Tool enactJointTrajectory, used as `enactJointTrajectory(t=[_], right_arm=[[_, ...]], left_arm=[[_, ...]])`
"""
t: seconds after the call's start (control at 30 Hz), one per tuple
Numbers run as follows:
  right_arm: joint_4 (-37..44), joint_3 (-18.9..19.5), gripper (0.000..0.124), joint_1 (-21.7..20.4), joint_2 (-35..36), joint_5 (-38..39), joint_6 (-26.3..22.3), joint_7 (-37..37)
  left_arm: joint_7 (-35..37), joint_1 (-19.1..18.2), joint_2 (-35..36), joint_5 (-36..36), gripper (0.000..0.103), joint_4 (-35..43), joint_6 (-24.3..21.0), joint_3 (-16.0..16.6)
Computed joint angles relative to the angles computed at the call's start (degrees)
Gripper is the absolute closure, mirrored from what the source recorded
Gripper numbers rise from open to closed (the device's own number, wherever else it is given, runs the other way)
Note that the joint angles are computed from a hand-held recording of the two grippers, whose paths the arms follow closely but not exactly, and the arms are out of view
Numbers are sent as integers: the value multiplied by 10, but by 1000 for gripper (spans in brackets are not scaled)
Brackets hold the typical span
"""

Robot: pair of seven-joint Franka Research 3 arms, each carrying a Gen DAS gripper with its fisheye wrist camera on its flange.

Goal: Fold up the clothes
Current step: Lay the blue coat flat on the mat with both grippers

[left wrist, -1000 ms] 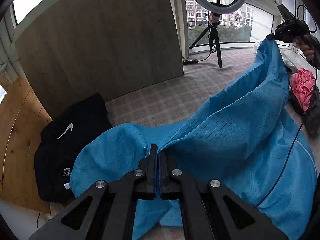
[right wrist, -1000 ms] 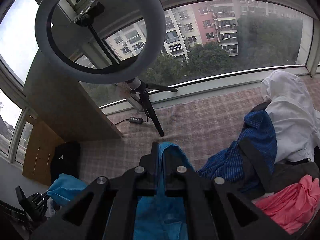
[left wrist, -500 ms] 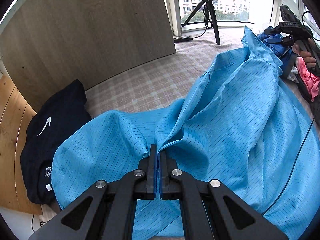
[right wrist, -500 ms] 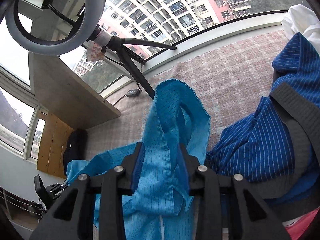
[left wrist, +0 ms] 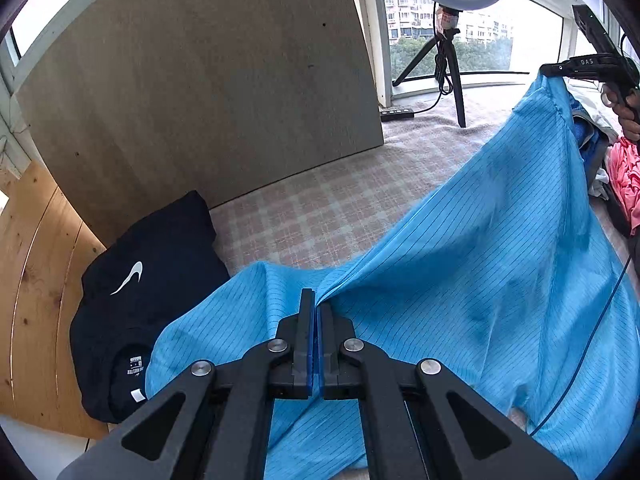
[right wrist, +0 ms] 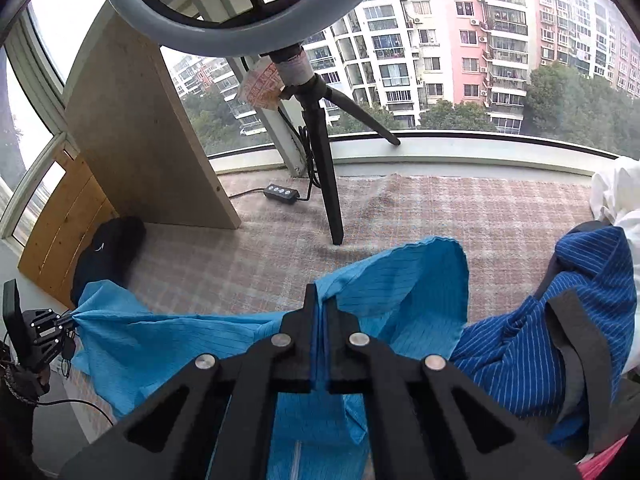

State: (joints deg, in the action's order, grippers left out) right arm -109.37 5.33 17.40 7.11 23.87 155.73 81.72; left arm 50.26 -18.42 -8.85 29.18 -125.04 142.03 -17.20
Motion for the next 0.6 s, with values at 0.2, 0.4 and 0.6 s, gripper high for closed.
enactJointTrajectory(t=[0.2, 0.4, 0.6], right_arm=[[119, -44, 123, 10, 53, -156, 10, 110], [272, -76, 122, 20, 186, -240, -82, 200], [239, -44, 118, -21, 181, -171, -141, 176]], left_arm=[[-2, 11, 99, 93, 103, 140, -38, 4], [47, 0, 247, 23, 98, 278, -95, 32], [101, 1, 238, -55, 97, 262, -98, 34]])
